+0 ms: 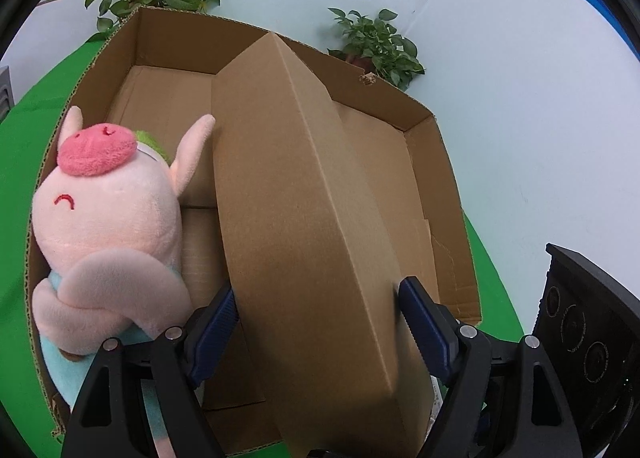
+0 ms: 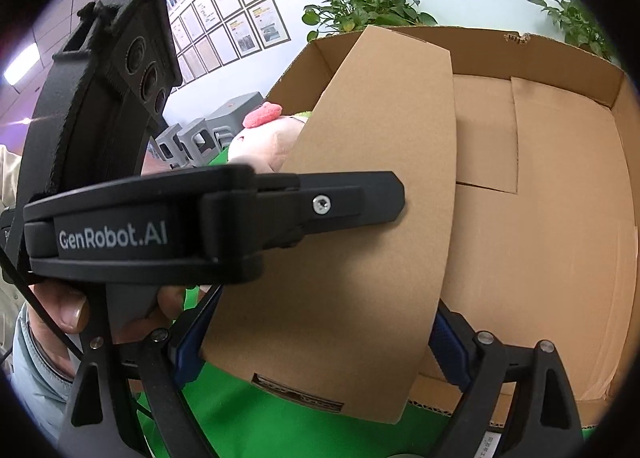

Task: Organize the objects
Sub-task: 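Lower the brown box into the tray beside the pig and release, then withdraw the left gripper from the tray toward the white fan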

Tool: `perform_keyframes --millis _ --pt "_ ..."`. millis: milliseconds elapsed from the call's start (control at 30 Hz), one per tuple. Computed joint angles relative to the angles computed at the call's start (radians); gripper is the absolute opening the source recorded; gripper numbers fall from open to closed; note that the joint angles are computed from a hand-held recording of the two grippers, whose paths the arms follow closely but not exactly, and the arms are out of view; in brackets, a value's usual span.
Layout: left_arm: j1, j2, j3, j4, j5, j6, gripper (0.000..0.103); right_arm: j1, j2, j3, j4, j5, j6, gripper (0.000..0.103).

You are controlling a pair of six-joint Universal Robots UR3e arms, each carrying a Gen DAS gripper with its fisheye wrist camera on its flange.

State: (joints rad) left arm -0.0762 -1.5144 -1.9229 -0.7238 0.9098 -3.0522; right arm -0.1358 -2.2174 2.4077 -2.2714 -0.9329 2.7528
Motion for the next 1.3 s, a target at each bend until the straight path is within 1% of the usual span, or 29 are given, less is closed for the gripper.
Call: perform_keyframes --millis 67,100,167,200,267,300,333,400,433,533,600,633,667,700,800,833,900,933,967,1000,1033,1067,1100,1167,1200,1233,1267,1300 --pt "0.020 0.013 -0.006 -0.017 -0.009 0.006 0.079 0.060 -0.019 0.010 -0.028 -0.032 0.053 0.091" --pt "0.030 0.026 -0.006 -0.040 -0.014 0.019 0.078 0.129 -0.032 0.018 -0.062 -0.074 0.121 0.090" --pt "0.041 0.067 -0.016 -0.086 -0.021 0.040 0.078 0.196 -0.019 0.026 -0.126 -0.147 0.194 0.090" --pt "0.047 0.086 -0.022 -0.099 -0.025 0.051 0.078 0.208 0.000 0.022 -0.146 -0.168 0.214 0.090" --pt "0.040 0.103 -0.020 -0.105 -0.003 0.056 0.078 0.254 0.052 0.033 -0.219 -0.226 0.273 0.088" --pt "0.041 0.114 -0.025 -0.108 0.002 0.060 0.078 0.268 0.069 0.037 -0.235 -0.237 0.289 0.088" --pt "0.052 0.122 -0.038 -0.106 -0.001 0.069 0.078 0.284 0.087 0.037 -0.242 -0.244 0.306 0.088" --pt "0.080 0.149 -0.065 -0.121 -0.023 0.086 0.078 0.337 0.125 0.041 -0.294 -0.290 0.346 0.088" --pt "0.101 0.165 -0.082 -0.126 -0.042 0.101 0.075 0.361 0.140 0.038 -0.315 -0.314 0.365 0.088" --pt "0.155 0.224 -0.116 -0.189 -0.073 0.154 0.069 0.399 0.172 0.032 -0.349 -0.351 0.400 0.088" --pt "0.176 0.245 -0.126 -0.213 -0.086 0.175 0.066 0.417 0.197 0.034 -0.375 -0.354 0.426 0.090" --pt "0.186 0.255 -0.132 -0.224 -0.092 0.185 0.065 0.417 0.200 0.039 -0.377 -0.344 0.430 0.090" --pt "0.196 0.269 -0.139 -0.235 -0.097 0.196 0.065 0.447 0.242 0.022 -0.403 -0.352 0.453 0.090" --pt "0.207 0.289 -0.147 -0.248 -0.100 0.207 0.065 0.459 0.243 0.021 -0.403 -0.358 0.466 0.090" --pt "0.266 0.408 -0.189 -0.326 -0.108 0.271 0.065 0.470 0.186 0.030 -0.380 -0.371 0.478 0.090" --pt "0.276 0.442 -0.202 -0.327 -0.104 0.276 0.065 0.470 0.147 0.049 -0.378 -0.371 0.482 0.090" --pt "0.306 0.509 -0.220 -0.357 -0.116 0.299 0.065 0.473 0.124 0.045 -0.381 -0.387 0.489 0.089" --pt "0.319 0.538 -0.225 -0.372 -0.124 0.309 0.065 0.486 0.122 0.051 -0.397 -0.408 0.495 0.087" --pt "0.334 0.573 -0.230 -0.393 -0.128 0.324 0.065 0.492 0.125 0.055 -0.409 -0.416 0.496 0.076" --pt "0.351 0.606 -0.230 -0.424 -0.129 0.341 0.065 0.489 0.135 0.058 -0.414 -0.410 0.492 0.057" --pt "0.360 0.634 -0.235 -0.436 -0.124 0.348 0.065 0.496 0.157 0.051 -0.417 -0.417 0.495 0.050" --pt "0.361 0.654 -0.239 -0.436 -0.114 0.345 0.065 0.536 0.208 0.038 -0.459 -0.457 0.521 0.041" --pt "0.367 0.671 -0.243 -0.441 -0.109 0.345 0.065 0.548 0.218 0.045 -0.488 -0.475 0.527 0.038" --pt "0.415 0.722 -0.240 -0.529 -0.128 0.395 0.065 0.529 0.199 0.055 -0.478 -0.460 0.510 0.038" --pt "0.425 0.737 -0.241 -0.550 -0.132 0.406 0.065 0.566 0.237 0.036 -0.504 -0.486 0.535 0.038" --pt "0.434 0.758 -0.245 -0.569 -0.131 0.414 0.065 0.569 0.234 0.035 -0.500 -0.492 0.534 0.038" --pt "0.453 0.791 -0.248 -0.603 -0.134 0.436 0.065 0.569 0.224 0.018 -0.471 -0.498 0.536 0.042" --pt "0.480 0.833 -0.249 -0.652 -0.145 0.467 0.065 0.564 0.193 0.026 -0.447 -0.497 0.537 0.055"
